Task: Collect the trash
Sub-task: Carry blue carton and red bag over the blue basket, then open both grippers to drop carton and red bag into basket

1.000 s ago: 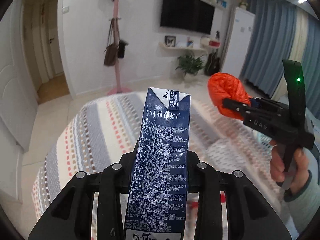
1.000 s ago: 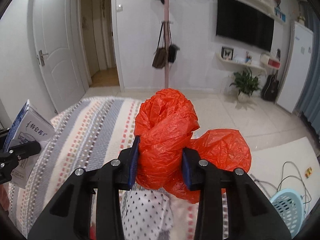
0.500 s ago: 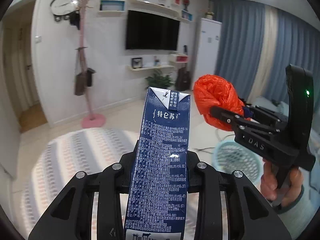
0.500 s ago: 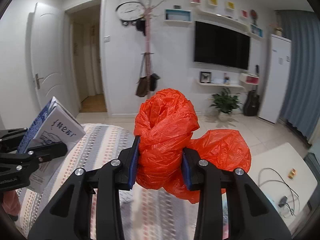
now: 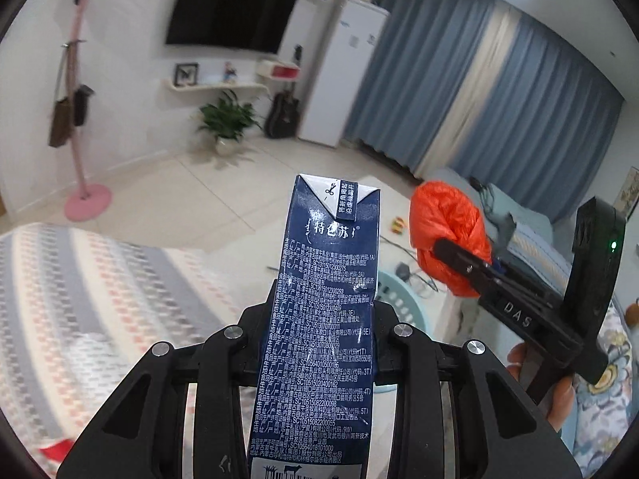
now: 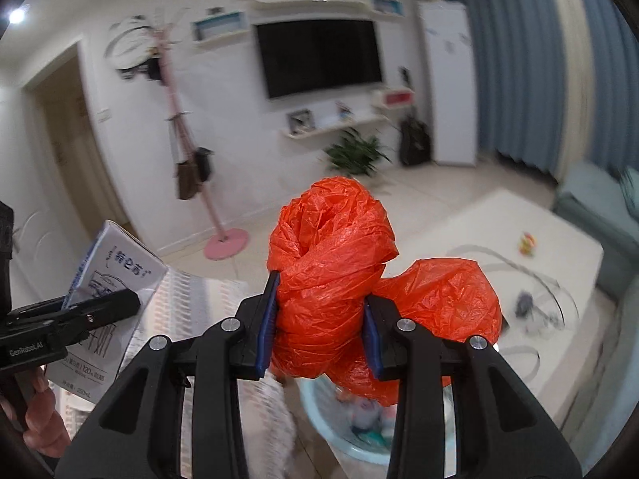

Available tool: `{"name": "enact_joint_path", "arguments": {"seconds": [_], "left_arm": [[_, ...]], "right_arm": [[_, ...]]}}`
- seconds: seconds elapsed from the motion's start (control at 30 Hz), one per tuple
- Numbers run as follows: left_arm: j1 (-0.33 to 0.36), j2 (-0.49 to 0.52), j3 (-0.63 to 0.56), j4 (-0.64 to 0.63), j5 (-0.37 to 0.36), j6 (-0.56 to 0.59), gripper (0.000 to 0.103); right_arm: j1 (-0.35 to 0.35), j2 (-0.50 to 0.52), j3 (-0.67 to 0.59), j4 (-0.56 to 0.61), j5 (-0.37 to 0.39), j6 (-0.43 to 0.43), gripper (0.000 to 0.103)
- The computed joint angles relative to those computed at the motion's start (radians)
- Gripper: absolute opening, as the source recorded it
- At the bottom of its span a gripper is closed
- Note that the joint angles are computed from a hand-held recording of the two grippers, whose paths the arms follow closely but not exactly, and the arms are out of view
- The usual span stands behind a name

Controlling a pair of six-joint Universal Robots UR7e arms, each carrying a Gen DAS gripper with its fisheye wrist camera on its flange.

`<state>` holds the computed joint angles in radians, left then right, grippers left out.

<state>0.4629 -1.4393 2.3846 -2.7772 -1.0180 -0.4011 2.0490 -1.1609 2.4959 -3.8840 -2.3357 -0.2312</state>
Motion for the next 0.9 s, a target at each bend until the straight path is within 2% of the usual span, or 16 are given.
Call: {"name": "enact_joint_path", "arguments": {"seconds": [0.23, 0.3, 0.47, 0.6, 0.63, 0.67, 0.7, 0.73, 0.8, 0.9], "left_arm": [[0.081, 0.218, -0.054, -0.130, -0.115, 0.040, 0.032], [0.098, 0.266, -0.068, -0.140, -0.135, 0.045, 0.032], [0.130, 0.363, -0.122, -0.121, -0.159, 0.064, 0.033], [0.165, 0.396, -0.151, -0.104, -0.191, 0.063, 0.035], [0.171, 0.401, -0.154, -0.107, -0.201, 0.065, 0.043], [0.174, 0.405, -0.157, -0.110, -0.203, 0.065, 0.051], [0.174, 0.409, -0.160, -0.118, -0.201, 0.070, 0.053], [0.171, 0.404, -0.153, -0.123, -0.203, 0.075, 0.053], [0.165, 0.398, -0.147, -0.130, -0.210, 0.084, 0.054], [0.153, 0.382, -0.135, -0.139, -0.204, 0.081, 0.058]], "right_arm": [[-0.155, 0.025, 0.080, -0.089, 0.007, 0.037, 0.034], [-0.208, 0.031, 0.100, -0.103, 0.040, 0.050, 0.034], [-0.288, 0.063, 0.113, -0.105, 0.053, 0.090, 0.036], [-0.345, 0.054, 0.136, -0.090, 0.074, 0.136, 0.040], [-0.361, 0.049, 0.143, -0.089, 0.088, 0.143, 0.041], [-0.365, 0.043, 0.147, -0.088, 0.092, 0.147, 0.043], [-0.368, 0.040, 0.150, -0.091, 0.095, 0.150, 0.048], [-0.368, 0.040, 0.153, -0.097, 0.095, 0.154, 0.054], [-0.363, 0.045, 0.163, -0.122, 0.099, 0.157, 0.059], [-0.355, 0.037, 0.170, -0.138, 0.097, 0.152, 0.060]]}}
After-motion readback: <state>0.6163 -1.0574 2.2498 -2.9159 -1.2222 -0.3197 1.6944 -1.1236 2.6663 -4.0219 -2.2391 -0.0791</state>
